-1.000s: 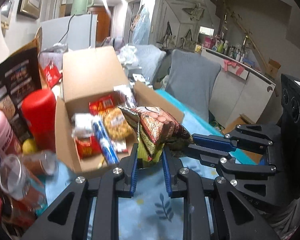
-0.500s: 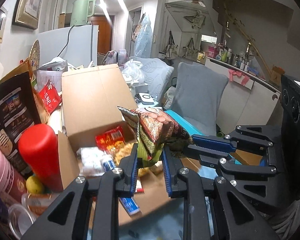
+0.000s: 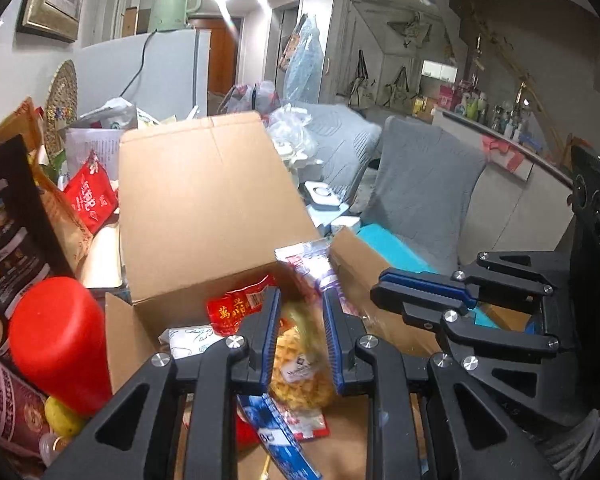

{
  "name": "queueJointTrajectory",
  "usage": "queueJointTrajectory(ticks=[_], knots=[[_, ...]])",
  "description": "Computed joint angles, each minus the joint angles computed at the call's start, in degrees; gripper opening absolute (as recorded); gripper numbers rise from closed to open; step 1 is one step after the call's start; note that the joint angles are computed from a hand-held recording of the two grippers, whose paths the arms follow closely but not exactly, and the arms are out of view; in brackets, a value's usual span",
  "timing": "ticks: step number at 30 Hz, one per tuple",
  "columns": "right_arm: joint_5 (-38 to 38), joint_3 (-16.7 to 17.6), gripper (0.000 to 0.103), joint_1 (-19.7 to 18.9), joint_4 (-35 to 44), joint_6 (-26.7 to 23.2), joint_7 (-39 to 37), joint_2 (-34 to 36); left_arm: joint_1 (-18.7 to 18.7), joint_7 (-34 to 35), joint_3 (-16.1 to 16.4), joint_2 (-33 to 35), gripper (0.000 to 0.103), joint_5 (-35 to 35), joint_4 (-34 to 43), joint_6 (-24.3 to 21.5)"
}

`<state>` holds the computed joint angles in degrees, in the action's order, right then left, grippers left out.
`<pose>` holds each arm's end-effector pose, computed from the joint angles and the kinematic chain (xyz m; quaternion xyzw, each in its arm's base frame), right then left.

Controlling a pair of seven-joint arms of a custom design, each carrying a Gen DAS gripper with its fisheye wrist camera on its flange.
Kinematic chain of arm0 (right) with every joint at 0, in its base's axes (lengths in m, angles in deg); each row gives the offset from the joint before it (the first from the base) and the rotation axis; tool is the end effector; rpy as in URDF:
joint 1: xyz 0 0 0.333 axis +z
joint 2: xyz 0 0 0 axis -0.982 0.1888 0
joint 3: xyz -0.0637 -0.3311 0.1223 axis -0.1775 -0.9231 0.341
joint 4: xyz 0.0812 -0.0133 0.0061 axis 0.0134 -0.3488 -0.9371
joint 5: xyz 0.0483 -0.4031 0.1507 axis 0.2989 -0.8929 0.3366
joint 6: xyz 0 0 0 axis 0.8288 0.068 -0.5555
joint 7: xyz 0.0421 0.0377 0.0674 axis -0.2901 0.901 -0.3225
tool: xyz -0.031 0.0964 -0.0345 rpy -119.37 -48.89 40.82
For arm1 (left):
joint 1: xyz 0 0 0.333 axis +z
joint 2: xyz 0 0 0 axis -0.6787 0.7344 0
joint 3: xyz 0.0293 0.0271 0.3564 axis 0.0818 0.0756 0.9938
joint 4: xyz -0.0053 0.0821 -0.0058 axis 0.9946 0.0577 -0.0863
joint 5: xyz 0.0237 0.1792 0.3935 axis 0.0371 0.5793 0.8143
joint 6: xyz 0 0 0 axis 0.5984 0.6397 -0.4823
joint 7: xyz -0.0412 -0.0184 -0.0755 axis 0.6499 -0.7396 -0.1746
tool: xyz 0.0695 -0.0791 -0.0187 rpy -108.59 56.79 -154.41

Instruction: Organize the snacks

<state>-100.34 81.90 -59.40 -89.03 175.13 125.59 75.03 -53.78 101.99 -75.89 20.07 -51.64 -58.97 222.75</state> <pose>0.6058 0.2315 0.5233 -0.7199 0.5144 -0.3090 0.3489 0.6727 -0.4013 0.5238 -0.4165 0.7938 -0.4196 0.1425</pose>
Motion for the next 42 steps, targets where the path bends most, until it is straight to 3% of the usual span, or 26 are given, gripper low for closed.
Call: queueJointTrajectory(ticks=[8, 12, 18, 22, 25, 27, 29, 38, 42], knots=[[19.68, 3.30, 0.006, -2.07, 0.46, -1.21, -16.89, 3.98, -4.34, -4.91, 5.10, 3.82, 0.021, 4.76, 5.16, -5.88], [26.93, 3.82, 0.006, -2.06, 0.46, -2.12, -22.68, 4.50, -4.76, -5.92, 5.40, 4.63, 0.021, 5.79, 6.14, -7.21], [28.84, 0.77, 0.006, 0.90, 0.57, -3.20, -23.17, 4.43, -5.90, -8.60, 6.81, 4.54, 0.021, 7.83, 6.11, -7.11], [26.99, -0.47, 0.007, 2.12, 0.58, -4.10, -20.80, 4.06, -9.18, -14.69, 11.12, 3.50, 0.021, 13.05, 5.64, -7.47], [24.08, -1.28, 0.010, 2.86, 0.75, -5.54, -17.55, 3.61, -9.63, -17.67, 11.81, 3.10, 0.021, 15.25, 5.79, -9.14], [20.99, -1.76, 0.033, 3.20, 0.61, -6.27, -14.17, 3.07, -10.47, -20.28, 12.88, 2.65, 0.021, 17.27, 5.81, -10.28], [19.69, -1.22, 0.044, 2.60, -0.16, -5.66, -12.35, 2.25, -10.86, -22.04, 13.38, 2.05, 0.021, 19.09, 5.40, -10.70], [5.51, 0.66, 0.065, 0.21, -2.06, -6.93, 2.09, -2.20, -11.27, -28.37, 13.85, -2.02, 0.022, 23.70, 2.12, -11.62], [-0.06, 3.09, 0.068, -2.00, -2.53, -8.60, 7.74, -4.38, -11.36, -31.65, 14.22, -4.34, 0.022, 25.96, -0.03, -10.31]])
